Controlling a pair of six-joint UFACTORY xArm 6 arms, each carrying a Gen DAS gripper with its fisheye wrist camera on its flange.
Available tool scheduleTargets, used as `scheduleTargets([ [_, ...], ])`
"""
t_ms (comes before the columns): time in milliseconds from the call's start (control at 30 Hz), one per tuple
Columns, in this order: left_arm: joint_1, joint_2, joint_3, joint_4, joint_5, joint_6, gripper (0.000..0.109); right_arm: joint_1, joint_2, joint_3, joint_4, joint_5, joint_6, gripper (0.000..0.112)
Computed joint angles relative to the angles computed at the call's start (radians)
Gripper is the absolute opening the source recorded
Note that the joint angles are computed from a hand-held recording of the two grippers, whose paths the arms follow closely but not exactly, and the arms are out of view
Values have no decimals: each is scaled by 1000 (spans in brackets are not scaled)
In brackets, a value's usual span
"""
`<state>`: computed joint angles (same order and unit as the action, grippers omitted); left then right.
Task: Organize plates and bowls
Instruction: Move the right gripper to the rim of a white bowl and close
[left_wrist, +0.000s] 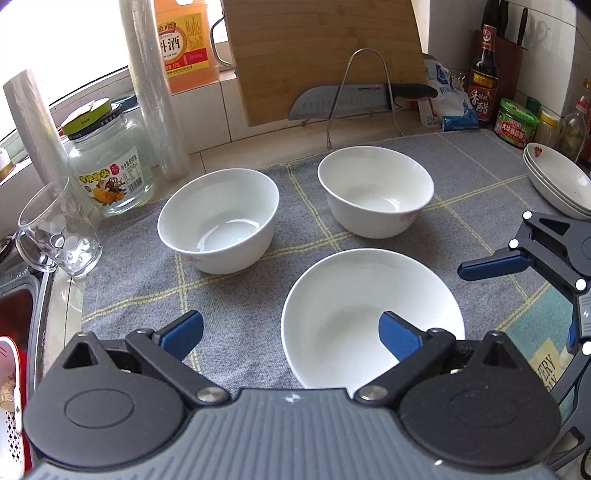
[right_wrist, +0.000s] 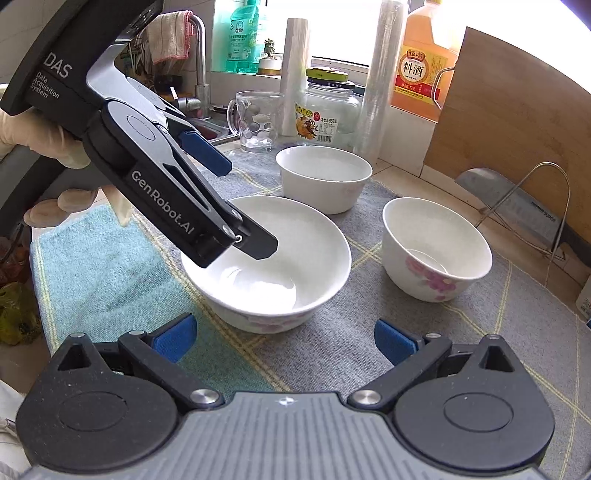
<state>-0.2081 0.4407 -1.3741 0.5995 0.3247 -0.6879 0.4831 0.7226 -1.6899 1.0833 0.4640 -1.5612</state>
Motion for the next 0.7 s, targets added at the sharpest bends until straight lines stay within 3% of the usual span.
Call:
scheduleTargets([
  [300,-2,19,-20,-315,3,302,75,19,22,-20,9,-17,20,98],
  [567,-13,22,-27,-463,8,447,58,12,23,-29,-7,12,35,82],
  [700,-19,19,-23,-527,4,503,52,13,19,-26,-4,17,25,80],
])
